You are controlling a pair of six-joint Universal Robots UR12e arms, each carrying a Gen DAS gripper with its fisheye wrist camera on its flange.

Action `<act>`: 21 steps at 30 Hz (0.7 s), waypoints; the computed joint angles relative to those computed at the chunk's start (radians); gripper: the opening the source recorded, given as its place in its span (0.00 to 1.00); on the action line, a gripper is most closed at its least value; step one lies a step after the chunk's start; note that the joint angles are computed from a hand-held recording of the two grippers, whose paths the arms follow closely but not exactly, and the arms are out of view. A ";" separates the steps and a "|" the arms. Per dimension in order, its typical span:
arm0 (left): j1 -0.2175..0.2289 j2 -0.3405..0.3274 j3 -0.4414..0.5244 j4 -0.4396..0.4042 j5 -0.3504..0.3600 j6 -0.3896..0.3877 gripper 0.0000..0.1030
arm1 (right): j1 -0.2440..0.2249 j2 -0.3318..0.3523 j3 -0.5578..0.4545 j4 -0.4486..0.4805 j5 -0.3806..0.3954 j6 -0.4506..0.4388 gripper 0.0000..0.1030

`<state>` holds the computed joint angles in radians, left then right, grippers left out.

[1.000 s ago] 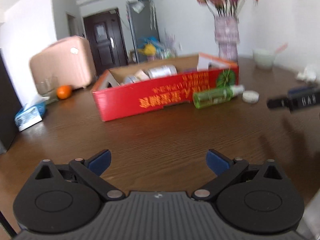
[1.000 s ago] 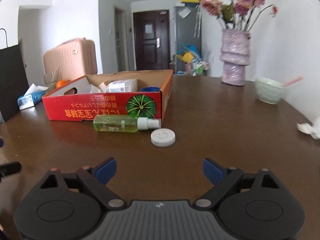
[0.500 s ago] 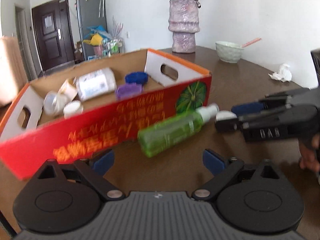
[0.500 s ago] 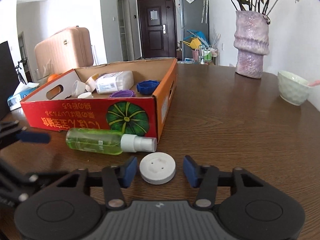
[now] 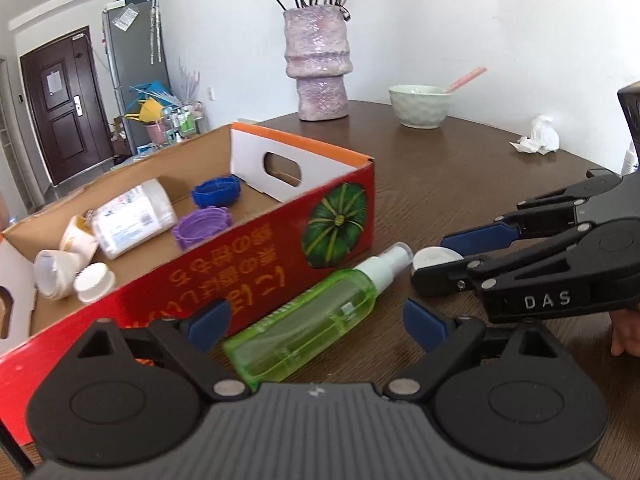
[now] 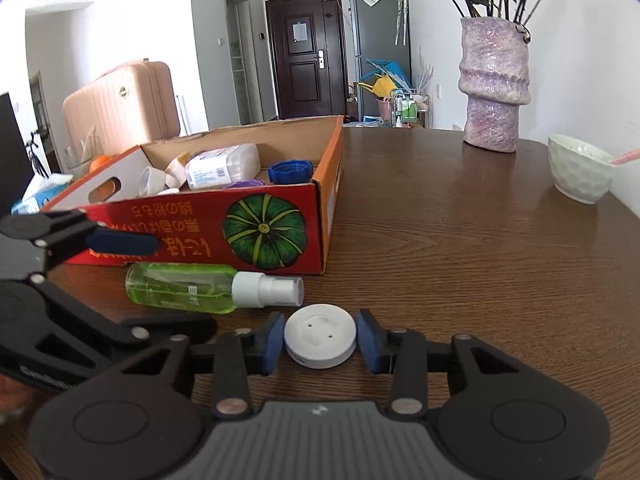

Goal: Organize rigid objects
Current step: 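Grasp the flat white round cap with the right gripper while the left grasps the green spray bottle, then lift the round cap and the spray bottle upright and carry them toward the box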

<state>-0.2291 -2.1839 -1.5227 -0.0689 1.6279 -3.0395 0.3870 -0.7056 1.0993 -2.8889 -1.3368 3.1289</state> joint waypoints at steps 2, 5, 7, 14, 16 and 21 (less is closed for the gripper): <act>-0.005 -0.005 0.006 -0.020 0.013 0.018 0.68 | -0.002 -0.001 0.003 -0.004 0.006 0.012 0.38; -0.001 0.006 -0.006 -0.026 -0.013 -0.014 0.43 | 0.003 -0.004 0.006 -0.002 -0.018 0.002 0.38; 0.000 0.020 -0.032 -0.013 -0.023 -0.048 0.37 | 0.010 -0.002 0.000 0.005 -0.043 -0.015 0.38; -0.018 0.105 -0.170 0.034 0.067 -0.247 0.30 | 0.012 -0.001 -0.003 0.010 -0.057 -0.031 0.38; -0.029 0.131 -0.200 0.018 0.139 -0.282 0.30 | 0.012 -0.002 -0.003 0.009 -0.059 -0.034 0.38; -0.037 0.180 -0.275 0.037 0.227 -0.333 0.30 | 0.013 -0.005 0.006 -0.003 -0.042 -0.057 0.37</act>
<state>-0.2661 -2.0036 -1.7981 -0.0316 1.8550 -3.3724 0.3998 -0.7106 1.1048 -2.8919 -1.3788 3.0719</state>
